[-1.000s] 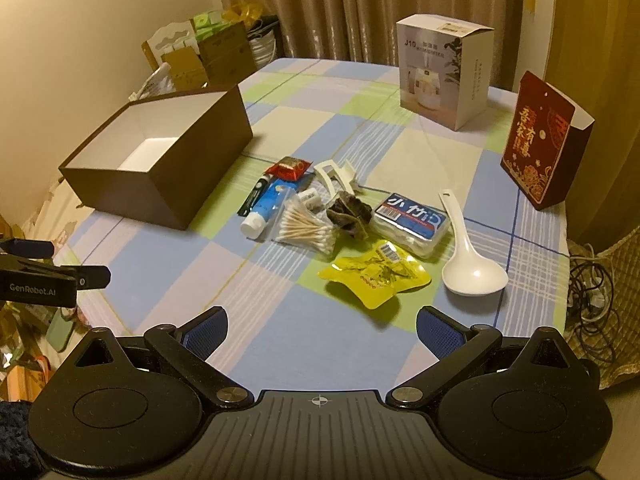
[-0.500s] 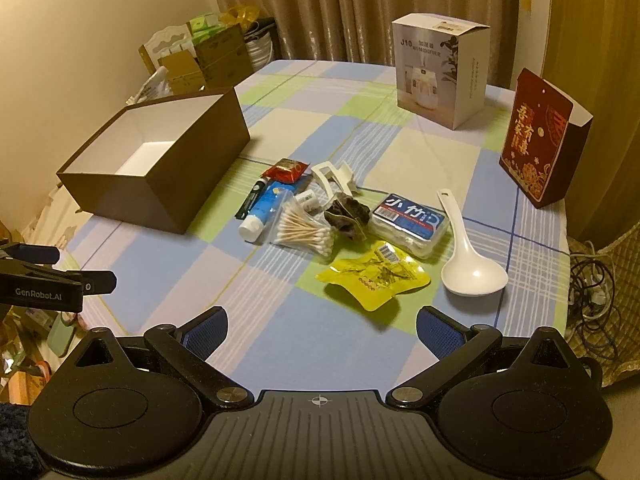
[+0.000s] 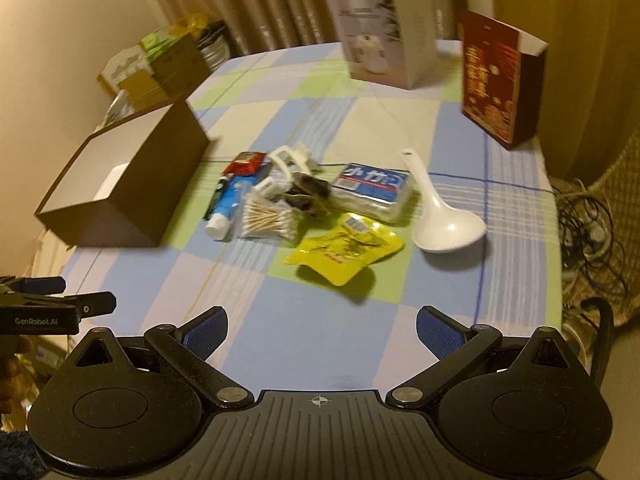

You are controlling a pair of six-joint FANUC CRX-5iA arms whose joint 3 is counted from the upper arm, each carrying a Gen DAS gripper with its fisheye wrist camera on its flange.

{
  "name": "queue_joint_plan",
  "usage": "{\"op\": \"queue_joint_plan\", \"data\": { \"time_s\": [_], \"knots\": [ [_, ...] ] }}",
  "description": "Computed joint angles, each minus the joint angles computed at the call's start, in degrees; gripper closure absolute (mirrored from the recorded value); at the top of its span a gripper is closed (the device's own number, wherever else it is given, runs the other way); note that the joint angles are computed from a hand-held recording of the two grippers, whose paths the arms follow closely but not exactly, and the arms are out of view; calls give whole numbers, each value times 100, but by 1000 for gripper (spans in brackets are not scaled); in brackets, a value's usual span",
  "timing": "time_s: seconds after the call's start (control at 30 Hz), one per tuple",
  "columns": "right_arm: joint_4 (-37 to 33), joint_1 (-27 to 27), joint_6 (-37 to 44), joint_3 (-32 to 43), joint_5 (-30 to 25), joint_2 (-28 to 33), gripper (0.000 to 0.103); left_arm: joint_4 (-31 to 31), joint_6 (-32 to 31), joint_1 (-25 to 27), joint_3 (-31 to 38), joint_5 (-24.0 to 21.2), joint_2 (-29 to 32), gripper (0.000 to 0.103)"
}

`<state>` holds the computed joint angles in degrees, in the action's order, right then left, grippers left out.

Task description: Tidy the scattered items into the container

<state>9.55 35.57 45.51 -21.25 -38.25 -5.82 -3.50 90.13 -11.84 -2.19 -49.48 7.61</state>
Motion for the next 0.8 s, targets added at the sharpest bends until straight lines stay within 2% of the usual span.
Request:
{"op": "queue_joint_plan", "data": {
  "time_s": [0.33, 0.43, 0.53, 0.77, 0.8],
  "knots": [
    [443, -448, -1182, -487, 544, -98, 0, 537, -884, -9, 200, 327, 487, 1],
    [499, -625, -1381, -555, 723, -37, 0, 496, -1022, -69, 375, 418, 692, 2],
    [533, -793, -1512, -558, 838, 65, 0, 575, -1195, -89, 593, 440, 934, 5],
    [606, -1179, -1850, -474, 1235, 402, 0, 672, -1346, -126, 1243, 462, 1565, 21],
    [572, -1232, -1869, -453, 1328, 451, 4, 651, -1344, -134, 1346, 438, 1647, 22]
  ]
}}
